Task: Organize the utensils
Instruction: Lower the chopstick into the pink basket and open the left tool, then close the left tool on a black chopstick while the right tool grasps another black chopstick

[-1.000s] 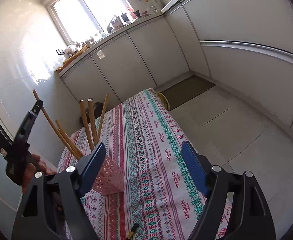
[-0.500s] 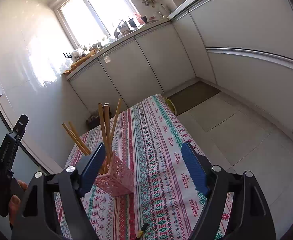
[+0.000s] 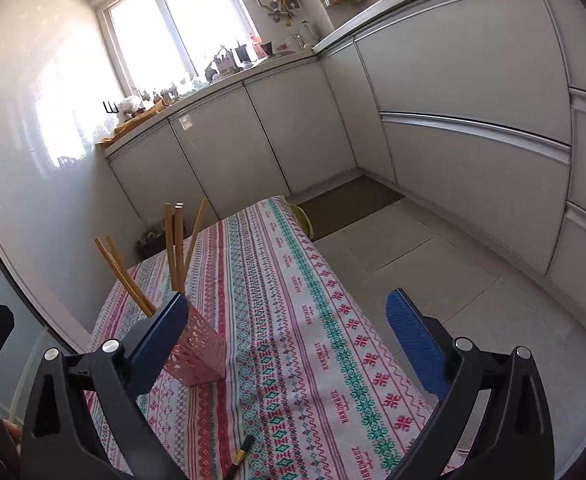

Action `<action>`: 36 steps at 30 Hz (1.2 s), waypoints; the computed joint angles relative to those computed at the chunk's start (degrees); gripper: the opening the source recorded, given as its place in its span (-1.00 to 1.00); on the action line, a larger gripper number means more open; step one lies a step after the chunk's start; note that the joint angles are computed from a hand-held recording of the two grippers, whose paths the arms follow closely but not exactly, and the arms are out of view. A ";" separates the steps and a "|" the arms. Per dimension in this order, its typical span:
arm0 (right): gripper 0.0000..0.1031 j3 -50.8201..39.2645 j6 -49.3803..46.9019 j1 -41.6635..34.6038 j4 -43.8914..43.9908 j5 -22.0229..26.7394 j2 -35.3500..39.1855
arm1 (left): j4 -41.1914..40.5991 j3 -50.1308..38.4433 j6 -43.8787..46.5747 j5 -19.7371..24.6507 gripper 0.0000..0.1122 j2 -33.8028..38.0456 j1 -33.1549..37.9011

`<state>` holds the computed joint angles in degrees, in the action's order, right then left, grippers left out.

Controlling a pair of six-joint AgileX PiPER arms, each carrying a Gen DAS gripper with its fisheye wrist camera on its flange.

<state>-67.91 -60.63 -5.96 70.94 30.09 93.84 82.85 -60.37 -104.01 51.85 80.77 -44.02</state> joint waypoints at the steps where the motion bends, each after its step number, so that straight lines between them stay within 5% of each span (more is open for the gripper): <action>1: 0.87 0.72 -1.06 -0.20 0.54 -0.54 -0.57 | -0.32 0.41 -0.14 -0.40 0.71 -0.45 -0.18; 6: 0.87 5.81 -11.34 -1.16 6.64 -4.93 -4.64 | -5.69 -1.19 3.80 -0.28 0.71 -0.70 -0.59; 9: 0.87 7.00 -5.42 -3.89 1.24 -3.65 -5.78 | -15.40 -5.42 14.48 -1.93 0.71 1.28 1.07; 13: 0.87 4.04 12.85 -9.21 -15.18 7.51 -3.35 | -37.60 -13.76 37.40 -4.36 0.71 7.90 6.68; 17: 0.87 2.16 19.81 -11.92 -21.99 14.85 0.00 | -60.51 -22.10 60.23 -3.13 0.71 15.62 12.98; 26: 0.87 -0.70 21.46 -14.33 -23.04 18.71 5.17 | -80.83 -38.10 79.27 10.38 0.67 33.47 19.78; 32: 0.87 -4.25 24.36 -14.20 -25.46 23.25 8.88 | -86.38 -43.88 84.98 15.67 -0.31 40.38 20.23; 34: 0.87 -4.42 24.38 -14.02 -25.47 23.61 9.00 | -85.73 -44.01 85.12 15.43 -0.42 40.75 19.50; 36: 0.87 -3.77 23.81 -13.91 -25.28 23.29 8.41 | -87.18 -43.93 86.15 15.02 -0.76 40.76 19.75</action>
<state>-71.68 -36.82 -19.87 45.65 53.38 102.25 -4.34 -104.30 -17.86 66.87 121.53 -24.27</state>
